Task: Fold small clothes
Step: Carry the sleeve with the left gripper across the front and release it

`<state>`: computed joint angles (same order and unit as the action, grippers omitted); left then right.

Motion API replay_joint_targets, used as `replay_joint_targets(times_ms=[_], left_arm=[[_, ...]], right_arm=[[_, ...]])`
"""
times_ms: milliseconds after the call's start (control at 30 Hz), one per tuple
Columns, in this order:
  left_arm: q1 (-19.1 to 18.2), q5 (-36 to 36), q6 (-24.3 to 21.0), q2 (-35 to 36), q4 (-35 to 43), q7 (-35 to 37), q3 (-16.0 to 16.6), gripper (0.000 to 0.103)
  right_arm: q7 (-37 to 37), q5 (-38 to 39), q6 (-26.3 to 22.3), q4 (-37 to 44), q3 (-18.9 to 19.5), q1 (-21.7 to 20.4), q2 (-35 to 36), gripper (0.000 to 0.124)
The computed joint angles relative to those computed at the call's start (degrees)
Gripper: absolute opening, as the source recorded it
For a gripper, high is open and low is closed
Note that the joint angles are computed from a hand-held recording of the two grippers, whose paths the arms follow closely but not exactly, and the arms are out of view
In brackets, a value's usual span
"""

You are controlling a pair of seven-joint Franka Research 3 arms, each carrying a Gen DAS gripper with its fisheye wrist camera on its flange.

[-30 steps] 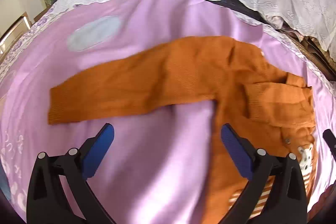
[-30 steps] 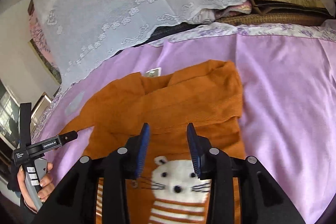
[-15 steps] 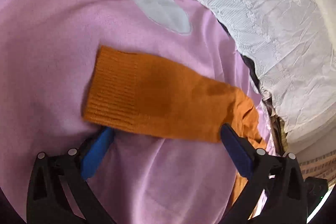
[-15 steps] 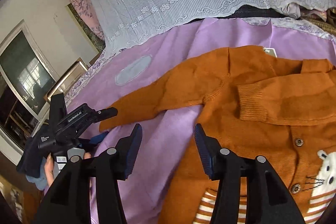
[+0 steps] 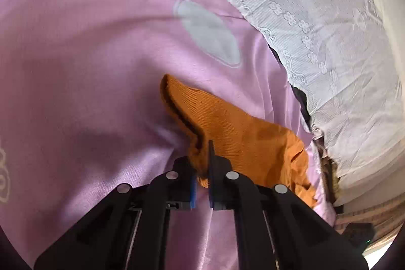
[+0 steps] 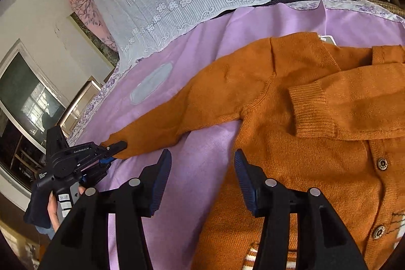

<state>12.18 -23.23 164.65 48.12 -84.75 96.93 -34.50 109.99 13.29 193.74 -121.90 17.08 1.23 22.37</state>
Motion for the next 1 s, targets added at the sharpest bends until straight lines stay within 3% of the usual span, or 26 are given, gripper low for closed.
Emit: replay_joint_targets(times_ms=[67, 233, 300, 500, 567, 733, 867, 933, 967, 1000], left_arm=[[-1.0, 2.7, 5.4, -3.3, -4.4, 2.8, 0.5, 0.006], [2.5, 10.1, 16.6, -5.5, -12.5, 10.3, -7.3, 0.006], [1.6, 13.0, 18.0, -5.8, -13.4, 10.8, -7.2, 0.006], [-3.0, 20.6, 18.9, -5.8, -13.8, 10.0, -3.6, 0.006], [-3.7, 22.4, 19.4, -5.9, -14.1, 9.1, -3.0, 0.006], [-5.9, 26.8, 20.3, -7.1, -15.2, 6.7, -0.7, 0.005], [-7.2, 30.3, 21.5, -8.5, -16.9, 4.6, 0.6, 0.005], [-8.0, 31.8, 22.0, -9.3, -17.6, 3.4, 1.6, 0.005], [-8.7, 32.3, 22.2, -9.6, -17.7, 2.5, 2.3, 0.005], [-9.8, 32.6, 22.2, -10.0, -17.6, 1.4, 3.6, 0.006]], right_arm=[[1.9, -3.7, 1.7, -1.1, 7.5, -7.7, 0.1, 0.052], [8.9, -15.3, 4.1, -1.0, 19.6, -20.7, 1.6, 0.057], [11.6, -19.8, 4.7, -0.1, 23.5, -24.8, 2.9, 0.062], [16.6, -29.8, 3.0, 3.6, 29.9, -31.0, 7.9, 0.068], [17.0, -29.0, 1.1, 3.9, 29.5, -30.7, 8.1, 0.068], [16.8, -30.0, 1.3, 4.3, 37.0, -37.8, 14.5, 0.068], [14.9, -28.5, 0.3, 5.3, 39.1, -39.1, 17.6, 0.068], [14.0, -27.4, 0.9, 5.0, 39.6, -39.7, 18.4, 0.057], [13.6, -27.3, 1.2, 4.9, 40.1, -40.2, 18.9, 0.030], [13.0, -27.8, 0.8, 4.8, 41.0, -41.1, 19.6, 0.011]])
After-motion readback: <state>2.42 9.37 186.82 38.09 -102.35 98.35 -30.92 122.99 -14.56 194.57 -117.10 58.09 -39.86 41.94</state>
